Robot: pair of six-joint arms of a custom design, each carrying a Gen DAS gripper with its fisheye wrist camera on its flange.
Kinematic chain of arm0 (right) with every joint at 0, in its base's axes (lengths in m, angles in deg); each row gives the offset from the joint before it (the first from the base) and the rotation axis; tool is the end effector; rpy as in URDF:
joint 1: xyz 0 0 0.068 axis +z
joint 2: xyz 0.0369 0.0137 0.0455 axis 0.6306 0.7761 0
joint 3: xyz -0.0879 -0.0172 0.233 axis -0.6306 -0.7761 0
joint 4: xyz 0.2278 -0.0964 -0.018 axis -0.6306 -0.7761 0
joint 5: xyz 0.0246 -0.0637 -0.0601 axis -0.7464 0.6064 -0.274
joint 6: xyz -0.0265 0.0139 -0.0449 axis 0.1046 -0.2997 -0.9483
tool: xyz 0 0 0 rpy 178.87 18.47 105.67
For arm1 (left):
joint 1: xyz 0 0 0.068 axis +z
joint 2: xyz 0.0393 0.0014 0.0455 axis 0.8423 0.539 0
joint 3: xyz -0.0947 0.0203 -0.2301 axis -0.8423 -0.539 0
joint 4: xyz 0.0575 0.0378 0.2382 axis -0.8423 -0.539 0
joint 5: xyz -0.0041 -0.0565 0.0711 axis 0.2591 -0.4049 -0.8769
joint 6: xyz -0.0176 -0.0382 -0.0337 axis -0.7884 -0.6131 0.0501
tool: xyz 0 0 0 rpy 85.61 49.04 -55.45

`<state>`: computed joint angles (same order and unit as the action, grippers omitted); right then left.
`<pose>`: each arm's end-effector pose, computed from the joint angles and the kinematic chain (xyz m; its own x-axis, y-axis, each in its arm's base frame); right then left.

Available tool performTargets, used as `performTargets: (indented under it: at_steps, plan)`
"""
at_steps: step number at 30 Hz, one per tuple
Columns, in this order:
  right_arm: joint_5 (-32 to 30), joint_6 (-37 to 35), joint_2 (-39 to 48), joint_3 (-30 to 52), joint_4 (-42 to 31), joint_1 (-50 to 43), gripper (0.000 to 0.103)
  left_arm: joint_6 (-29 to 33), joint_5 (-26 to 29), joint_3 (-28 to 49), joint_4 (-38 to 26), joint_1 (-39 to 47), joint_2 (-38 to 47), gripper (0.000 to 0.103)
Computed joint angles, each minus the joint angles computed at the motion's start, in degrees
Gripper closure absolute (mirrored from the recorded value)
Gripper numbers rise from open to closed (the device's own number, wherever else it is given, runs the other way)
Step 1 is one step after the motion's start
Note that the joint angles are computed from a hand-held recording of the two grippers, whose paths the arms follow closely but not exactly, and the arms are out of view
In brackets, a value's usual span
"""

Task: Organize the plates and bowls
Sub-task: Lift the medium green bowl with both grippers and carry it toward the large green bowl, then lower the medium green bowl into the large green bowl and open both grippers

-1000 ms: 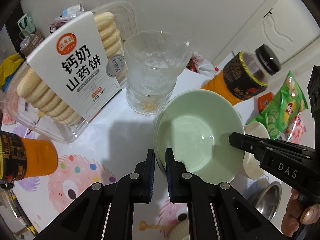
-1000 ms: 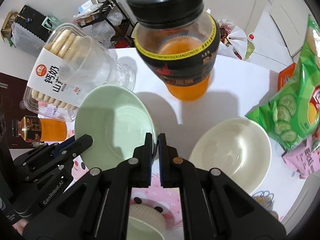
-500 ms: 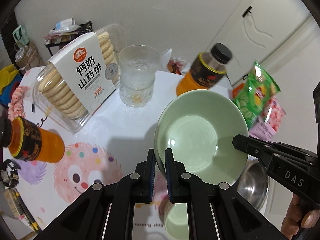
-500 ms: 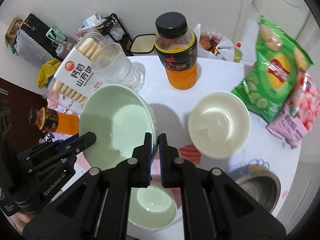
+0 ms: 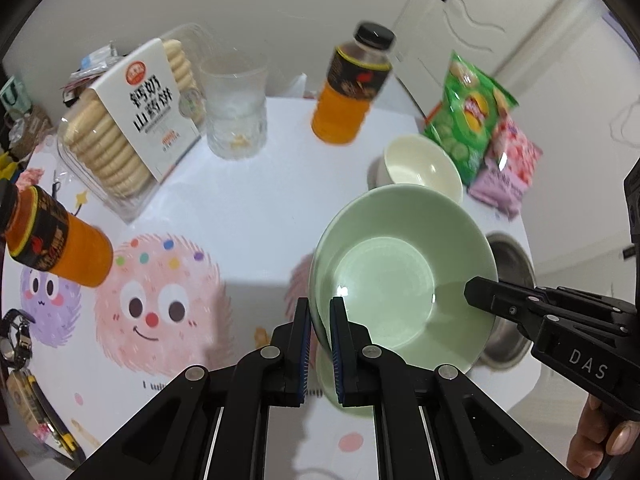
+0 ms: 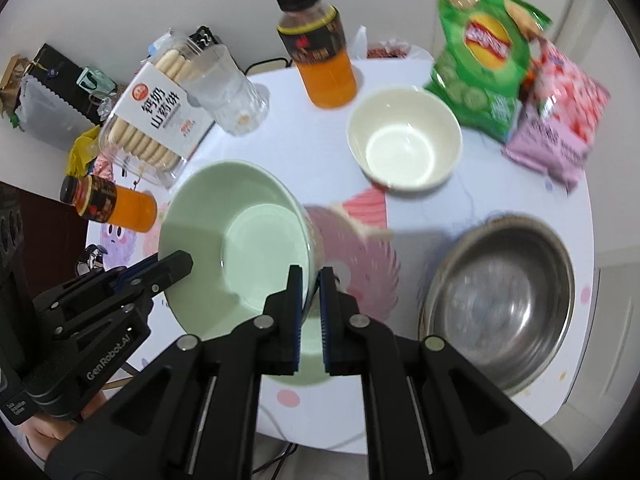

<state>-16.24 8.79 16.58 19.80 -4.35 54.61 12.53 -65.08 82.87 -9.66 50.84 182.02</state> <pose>0.2857 0.0836 0.2427 -0.8857 0.4505 -0.1123 0.4126 0.8746 0.2547 0.3465 -0.0515 0.1980 -0.8198 0.4935 -0.2905 0.5589 0.8001 -0.2178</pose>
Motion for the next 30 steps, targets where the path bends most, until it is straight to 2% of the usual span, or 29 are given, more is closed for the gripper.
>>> performTargets:
  at_steps: [6,17,30]
  plan:
    - [1.4,5.3,-5.0,-5.5,0.6,3.0,0.093,3.1,-0.9,-5.0,0.8,-0.3,-2.8,0.095]
    - [0.7,9.9,-9.1,-13.2,3.2,5.2,0.093,5.5,-2.9,-12.5,4.1,-1.1,-6.1,0.095]
    - [-1.3,9.0,-8.0,-16.7,6.7,4.4,0.093,5.1,-5.2,-14.7,7.7,-2.2,-4.4,0.095]
